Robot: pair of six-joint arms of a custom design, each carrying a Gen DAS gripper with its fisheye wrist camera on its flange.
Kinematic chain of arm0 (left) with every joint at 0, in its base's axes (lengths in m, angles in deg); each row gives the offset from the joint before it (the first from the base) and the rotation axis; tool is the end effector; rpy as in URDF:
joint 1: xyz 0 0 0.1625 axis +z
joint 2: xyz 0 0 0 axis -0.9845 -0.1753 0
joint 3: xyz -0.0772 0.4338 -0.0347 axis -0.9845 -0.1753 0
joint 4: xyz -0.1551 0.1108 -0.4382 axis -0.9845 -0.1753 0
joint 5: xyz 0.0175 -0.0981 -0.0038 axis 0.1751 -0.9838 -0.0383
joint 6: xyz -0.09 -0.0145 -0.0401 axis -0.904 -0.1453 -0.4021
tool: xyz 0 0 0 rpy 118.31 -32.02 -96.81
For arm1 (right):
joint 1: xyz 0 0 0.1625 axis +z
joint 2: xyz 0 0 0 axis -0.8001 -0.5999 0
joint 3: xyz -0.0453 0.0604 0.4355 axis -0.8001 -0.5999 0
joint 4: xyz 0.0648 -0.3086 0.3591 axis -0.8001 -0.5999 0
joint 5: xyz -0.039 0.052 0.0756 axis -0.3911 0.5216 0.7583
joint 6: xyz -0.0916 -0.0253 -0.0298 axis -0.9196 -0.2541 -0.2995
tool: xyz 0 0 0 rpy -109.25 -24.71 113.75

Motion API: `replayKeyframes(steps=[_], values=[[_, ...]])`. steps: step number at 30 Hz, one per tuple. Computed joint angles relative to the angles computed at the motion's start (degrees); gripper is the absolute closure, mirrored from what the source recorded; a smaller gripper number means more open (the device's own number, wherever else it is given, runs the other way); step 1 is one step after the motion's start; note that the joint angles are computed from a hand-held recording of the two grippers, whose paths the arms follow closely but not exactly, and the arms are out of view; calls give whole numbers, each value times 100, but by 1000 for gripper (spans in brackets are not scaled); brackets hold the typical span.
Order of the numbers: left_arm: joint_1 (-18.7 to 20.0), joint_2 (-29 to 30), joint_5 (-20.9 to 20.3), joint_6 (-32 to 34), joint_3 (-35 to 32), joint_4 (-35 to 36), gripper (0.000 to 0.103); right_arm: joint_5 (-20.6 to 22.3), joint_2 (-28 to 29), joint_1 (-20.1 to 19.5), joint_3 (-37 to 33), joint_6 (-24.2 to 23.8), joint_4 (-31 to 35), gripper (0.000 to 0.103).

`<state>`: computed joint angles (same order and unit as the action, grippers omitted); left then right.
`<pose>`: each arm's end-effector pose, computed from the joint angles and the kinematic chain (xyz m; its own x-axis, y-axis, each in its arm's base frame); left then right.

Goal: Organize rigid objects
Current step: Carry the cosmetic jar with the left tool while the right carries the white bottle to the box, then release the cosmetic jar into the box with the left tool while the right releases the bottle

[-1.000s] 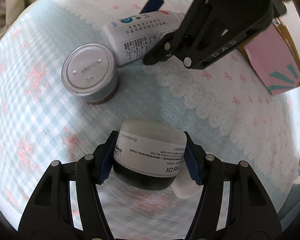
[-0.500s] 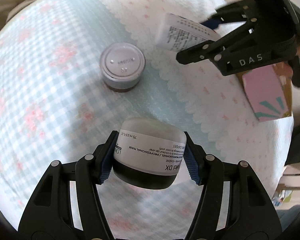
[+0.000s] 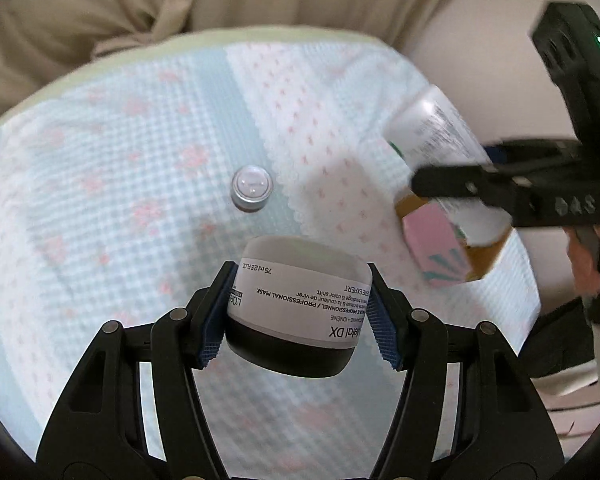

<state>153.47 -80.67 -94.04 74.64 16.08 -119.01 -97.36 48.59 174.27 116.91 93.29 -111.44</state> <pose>-0.0292 -0.6885 0.4435 -0.7364 0.5800 -0.3484 0.6083 0.7930 0.0345 0.4977 -0.6758 0.0280 -0.8458 0.0225 0.5331 -0.1075 0.9715 -0.2115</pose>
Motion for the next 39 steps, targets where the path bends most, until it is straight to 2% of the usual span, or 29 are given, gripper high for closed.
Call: replayKeyframes(steps=[4, 10, 15, 21, 27, 33, 34, 35, 39], values=[[-400, -607, 365, -205, 357, -109, 45, -45, -283, 383, 120, 628, 220, 51], [-654, -1117, 176, -763, 856, -181, 45, -327, -563, 761, 299, 957, 429, 51], [-992, -1435, 168, -1011, 1229, -276, 49, -378, -1005, 910, 839, 1291, 254, 51], [-1445, -1549, 86, -1453, 1611, -440, 50, -457, -1764, 1033, 1653, 1688, 96, 51], [-1894, -1383, -99, -2248, 2006, -821, 50, -446, -2651, 908, 2496, 1779, 87, 51], [-2301, -898, -88, -2754, 2236, -1267, 52, -627, -3560, 587, 3143, 1570, 241, 52], [-2346, -809, -96, -2820, 2262, -1350, 54, -638, -3668, 532, 3216, 1526, 272, 52], [-2391, -703, -121, -2885, 2283, -1457, 68, -646, -3800, 459, 3311, 1468, 303, 52], [-2449, -268, -261, -3005, 2258, -1803, 70, -560, -4252, 121, 3686, 1220, 227, 52]])
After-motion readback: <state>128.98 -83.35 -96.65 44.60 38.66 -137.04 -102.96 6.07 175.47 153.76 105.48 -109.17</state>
